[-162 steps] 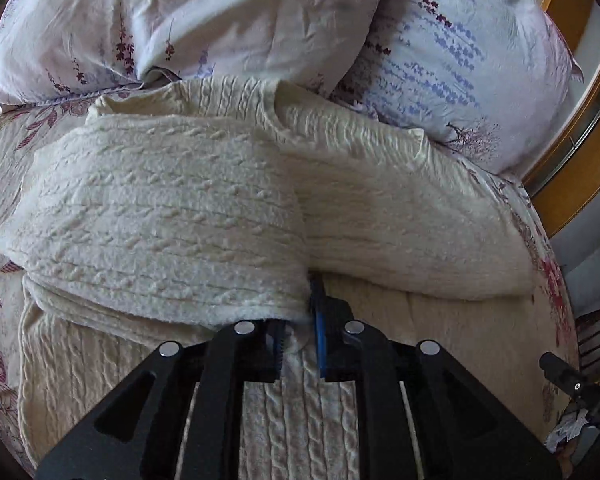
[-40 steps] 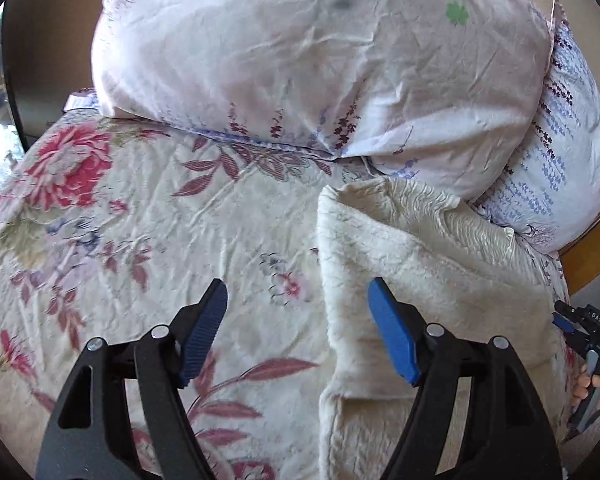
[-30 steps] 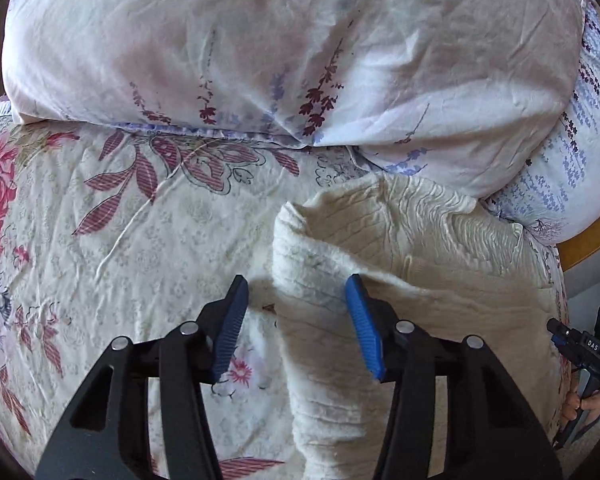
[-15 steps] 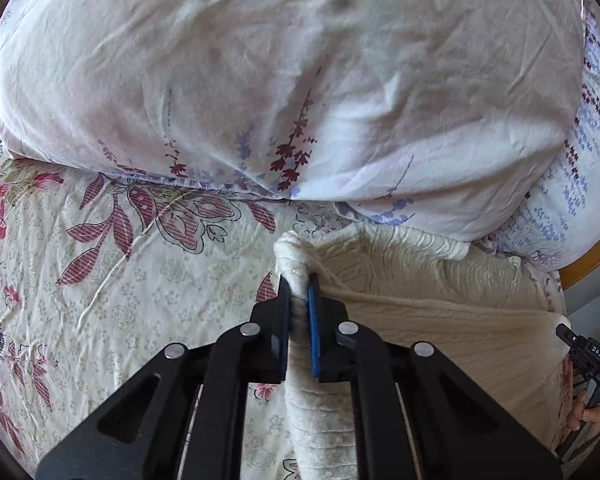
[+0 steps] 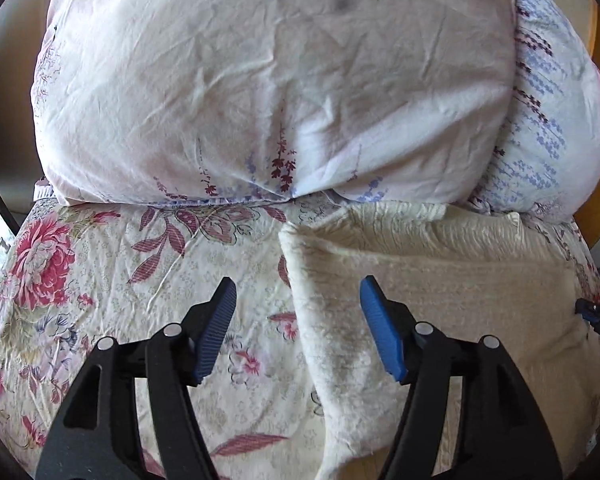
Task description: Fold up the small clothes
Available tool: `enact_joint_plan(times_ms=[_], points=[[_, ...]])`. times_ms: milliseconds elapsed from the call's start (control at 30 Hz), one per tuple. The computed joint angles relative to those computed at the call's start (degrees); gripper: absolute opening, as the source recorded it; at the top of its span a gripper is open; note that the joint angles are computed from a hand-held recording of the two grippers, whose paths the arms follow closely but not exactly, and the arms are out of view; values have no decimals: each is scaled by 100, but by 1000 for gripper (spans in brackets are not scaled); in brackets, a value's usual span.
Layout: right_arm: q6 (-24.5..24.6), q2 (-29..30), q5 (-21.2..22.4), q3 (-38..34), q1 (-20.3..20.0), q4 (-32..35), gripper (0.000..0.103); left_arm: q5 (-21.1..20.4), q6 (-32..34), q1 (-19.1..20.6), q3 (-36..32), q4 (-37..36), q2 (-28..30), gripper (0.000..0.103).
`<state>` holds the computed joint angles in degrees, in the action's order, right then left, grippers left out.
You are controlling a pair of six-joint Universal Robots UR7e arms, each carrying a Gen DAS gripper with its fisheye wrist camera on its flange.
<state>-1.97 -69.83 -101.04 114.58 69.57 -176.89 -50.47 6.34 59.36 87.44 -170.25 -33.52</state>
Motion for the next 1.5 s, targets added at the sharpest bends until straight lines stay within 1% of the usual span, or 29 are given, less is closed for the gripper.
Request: enact_joint_plan(times_ms=[33,67,100,200,267,300,333,367,400,433,467,567,600,700,800,867,933,967,1033,1067,1200,1267,1300,1333,1367,1400,1433,1467,1500], points=[[24,0,45,41,-16,-49,23,17,40,-42,229,-48,-104,65],[36,9,11,66,8,-88,8,34,82,-77,424,-83,-188,65],[13,11,-69,78,40,-96,2,91,126,-113,630,-134,-271,66],[122,-54,-197,201,61,-227,2,132,188,-154,1239,-356,-539,71],[81,-127,-236,304,67,-374,2,260,212,-177,1465,-451,-610,73],[-18,-176,-379,388,122,-589,3,308,223,-190,1555,-527,-628,73],[-182,-239,-519,516,180,-900,12,321,216,-205,1718,-635,-711,74],[-391,-295,-676,633,236,-1187,34,323,209,-210,1795,-726,-744,76],[-595,-314,-871,712,295,-1428,44,316,200,-207,1854,-820,-757,76],[-864,-337,-1013,802,325,-1647,48,321,193,-208,1921,-865,-784,76],[-1089,-369,-1110,850,325,-1669,48,333,217,-210,1953,-905,-783,76],[-1325,-472,-1010,907,215,-1194,47,346,380,-222,2004,-1036,-732,76],[-1433,-444,-1090,929,228,-1184,47,360,433,-230,2014,-1067,-707,76],[-1693,-279,-1498,913,326,-1216,45,404,534,-244,2028,-1106,-625,76],[-1966,-131,-1888,857,396,-1298,41,391,673,-254,2040,-1215,-530,72],[-2090,-26,-2008,775,414,-1406,33,567,678,-270,1964,-1188,-415,64],[-2098,70,-2031,673,423,-1456,27,512,467,-221,1859,-1027,-389,60],[-2087,116,-2051,617,432,-1456,19,484,363,-194,1807,-1012,-381,57],[-1985,165,-2029,576,428,-1475,12,506,112,-146,1689,-944,-355,51],[-1887,181,-2057,592,428,-1573,11,474,-93,-109,1626,-816,-369,49],[-1312,144,-1991,701,347,-1765,11,407,-794,-24,1490,-570,-413,41],[-1199,195,-2082,677,378,-1801,12,241,-1254,37,1515,-584,-488,40],[-1202,188,-2085,668,386,-1744,12,227,-1354,37,1519,-564,-502,41],[-1193,120,-2012,692,375,-1632,16,298,-1337,9,1526,-530,-494,44],[-1168,11,-1874,754,342,-1522,27,394,-1287,-28,1564,-517,-492,56],[-1130,-98,-1775,832,314,-1457,34,542,-1268,-73,1637,-532,-505,63],[-1108,-222,-1677,938,279,-1460,51,625,-1270,-100,1731,-598,-540,75],[-1103,-340,-1598,1060,246,-1541,62,534,-1300,-100,1870,-682,-630,77],[-1099,-497,-1440,1206,188,-1605,64,347,-1396,-79,2008,-684,-756,78]])
